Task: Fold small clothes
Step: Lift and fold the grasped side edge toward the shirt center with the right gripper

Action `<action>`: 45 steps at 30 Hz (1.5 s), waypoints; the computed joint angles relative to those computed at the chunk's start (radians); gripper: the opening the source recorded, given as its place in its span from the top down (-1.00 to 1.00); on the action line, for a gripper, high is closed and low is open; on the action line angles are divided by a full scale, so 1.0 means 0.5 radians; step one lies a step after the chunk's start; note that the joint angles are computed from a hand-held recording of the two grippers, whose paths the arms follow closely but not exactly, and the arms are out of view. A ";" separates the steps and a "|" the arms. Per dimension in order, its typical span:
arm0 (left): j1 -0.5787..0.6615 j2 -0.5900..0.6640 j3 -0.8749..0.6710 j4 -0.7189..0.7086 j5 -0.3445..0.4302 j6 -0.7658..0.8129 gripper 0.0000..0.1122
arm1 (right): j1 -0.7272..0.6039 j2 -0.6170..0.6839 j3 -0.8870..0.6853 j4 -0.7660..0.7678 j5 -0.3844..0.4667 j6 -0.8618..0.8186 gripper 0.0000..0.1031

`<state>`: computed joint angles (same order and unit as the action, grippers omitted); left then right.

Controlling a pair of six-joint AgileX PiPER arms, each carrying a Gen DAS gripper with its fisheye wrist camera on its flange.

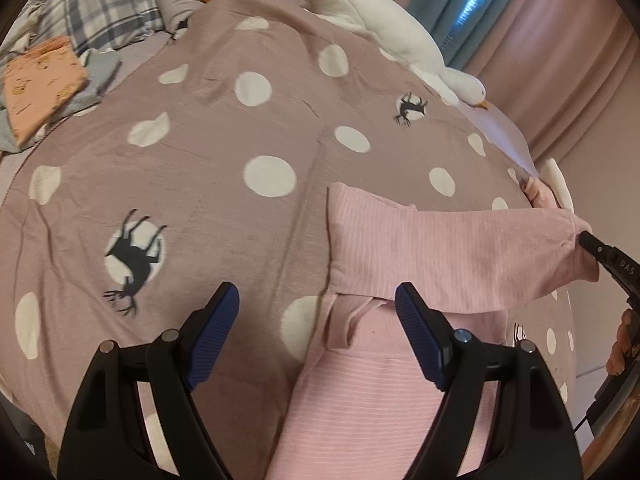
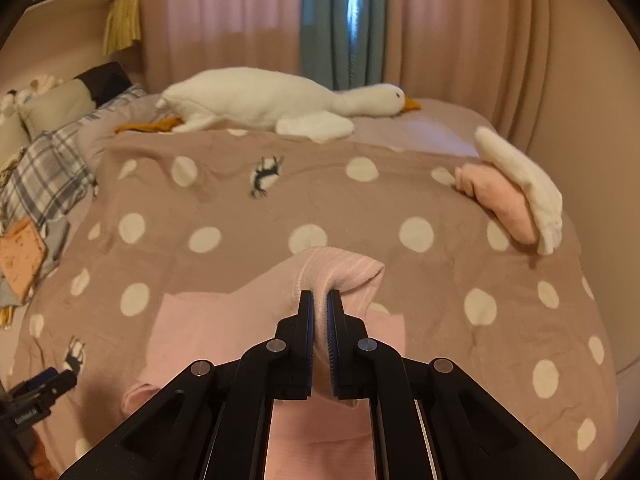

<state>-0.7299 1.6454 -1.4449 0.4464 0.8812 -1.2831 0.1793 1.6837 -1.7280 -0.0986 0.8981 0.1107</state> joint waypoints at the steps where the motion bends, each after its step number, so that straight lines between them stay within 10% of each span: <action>1: 0.004 0.031 -0.027 -0.016 -0.001 0.019 -0.36 | -0.014 0.005 0.011 0.007 0.000 -0.009 0.86; 13: 0.094 0.380 -0.185 -0.383 -0.235 0.339 0.55 | -0.160 0.020 0.194 0.134 -0.097 -0.120 0.86; 45: 0.125 0.623 -0.249 -0.522 -0.305 0.407 0.58 | -0.387 0.108 0.440 0.176 -0.169 -0.090 0.86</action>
